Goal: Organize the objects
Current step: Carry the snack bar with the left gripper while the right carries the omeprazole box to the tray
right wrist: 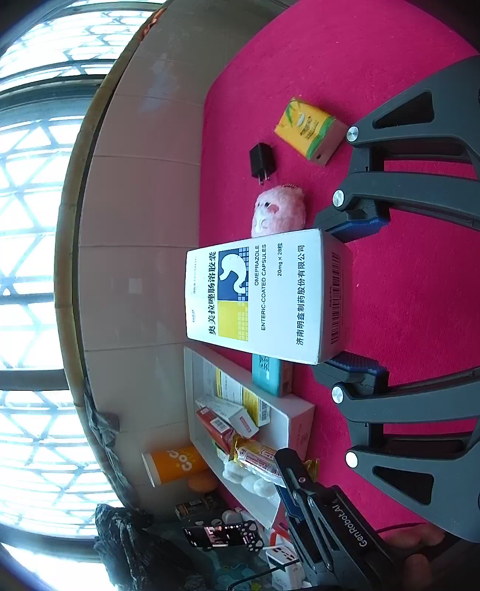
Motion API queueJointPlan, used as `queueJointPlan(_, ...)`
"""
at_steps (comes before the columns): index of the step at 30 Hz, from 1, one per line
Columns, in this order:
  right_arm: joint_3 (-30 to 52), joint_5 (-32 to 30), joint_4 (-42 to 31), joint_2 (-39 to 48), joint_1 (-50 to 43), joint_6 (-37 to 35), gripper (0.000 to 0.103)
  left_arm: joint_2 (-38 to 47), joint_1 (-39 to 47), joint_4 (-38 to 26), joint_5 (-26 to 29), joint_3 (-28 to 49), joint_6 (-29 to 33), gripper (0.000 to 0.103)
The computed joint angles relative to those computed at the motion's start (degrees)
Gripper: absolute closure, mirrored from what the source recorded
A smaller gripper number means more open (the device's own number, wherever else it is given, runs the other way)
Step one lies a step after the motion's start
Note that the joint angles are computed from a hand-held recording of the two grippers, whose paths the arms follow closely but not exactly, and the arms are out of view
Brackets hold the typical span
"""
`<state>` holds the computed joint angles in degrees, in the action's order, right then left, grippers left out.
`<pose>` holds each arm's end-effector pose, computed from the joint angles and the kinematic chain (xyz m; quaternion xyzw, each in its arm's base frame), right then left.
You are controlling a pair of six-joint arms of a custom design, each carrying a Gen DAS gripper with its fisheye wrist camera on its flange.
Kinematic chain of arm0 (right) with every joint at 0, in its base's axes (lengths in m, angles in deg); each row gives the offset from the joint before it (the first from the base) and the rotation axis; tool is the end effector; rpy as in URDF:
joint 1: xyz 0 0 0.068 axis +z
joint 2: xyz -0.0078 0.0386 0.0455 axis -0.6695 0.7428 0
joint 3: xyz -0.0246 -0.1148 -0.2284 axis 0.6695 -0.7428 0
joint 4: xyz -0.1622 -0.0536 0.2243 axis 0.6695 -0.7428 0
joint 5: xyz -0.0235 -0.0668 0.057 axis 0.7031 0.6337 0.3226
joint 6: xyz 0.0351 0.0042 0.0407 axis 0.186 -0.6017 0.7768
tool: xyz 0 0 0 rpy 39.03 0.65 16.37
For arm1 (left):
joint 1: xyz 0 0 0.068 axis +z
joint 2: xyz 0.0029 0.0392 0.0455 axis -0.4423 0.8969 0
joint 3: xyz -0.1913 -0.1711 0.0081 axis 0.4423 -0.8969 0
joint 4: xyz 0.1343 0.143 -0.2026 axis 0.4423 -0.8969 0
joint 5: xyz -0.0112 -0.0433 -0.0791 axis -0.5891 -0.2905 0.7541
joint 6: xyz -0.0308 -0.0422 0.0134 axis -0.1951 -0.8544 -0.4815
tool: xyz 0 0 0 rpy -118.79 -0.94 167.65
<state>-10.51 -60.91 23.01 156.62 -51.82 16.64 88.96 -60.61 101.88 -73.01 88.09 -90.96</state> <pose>0.3039 -0.0366 0.1158 -0.1443 0.8595 0.0986 0.4803 0.2468 -0.1471 0.0911 -0.1014 0.8692 -0.0390 0.4824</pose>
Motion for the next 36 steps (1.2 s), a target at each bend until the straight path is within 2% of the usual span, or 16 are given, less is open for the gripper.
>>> queueJointPlan(17, 1.2, 2.9, -3.7, -2.4, 7.5, 0.5, 0.052, -7.1, 5.7, -1.0, 1.3, -5.1, 0.5, 0.08)
queueJointPlan(36, 8.7, 5.0, -11.2, -1.6, 16.7, 2.8, 0.052, -12.6, 15.1, -3.6, 5.9, -6.8, 4.9, 0.08)
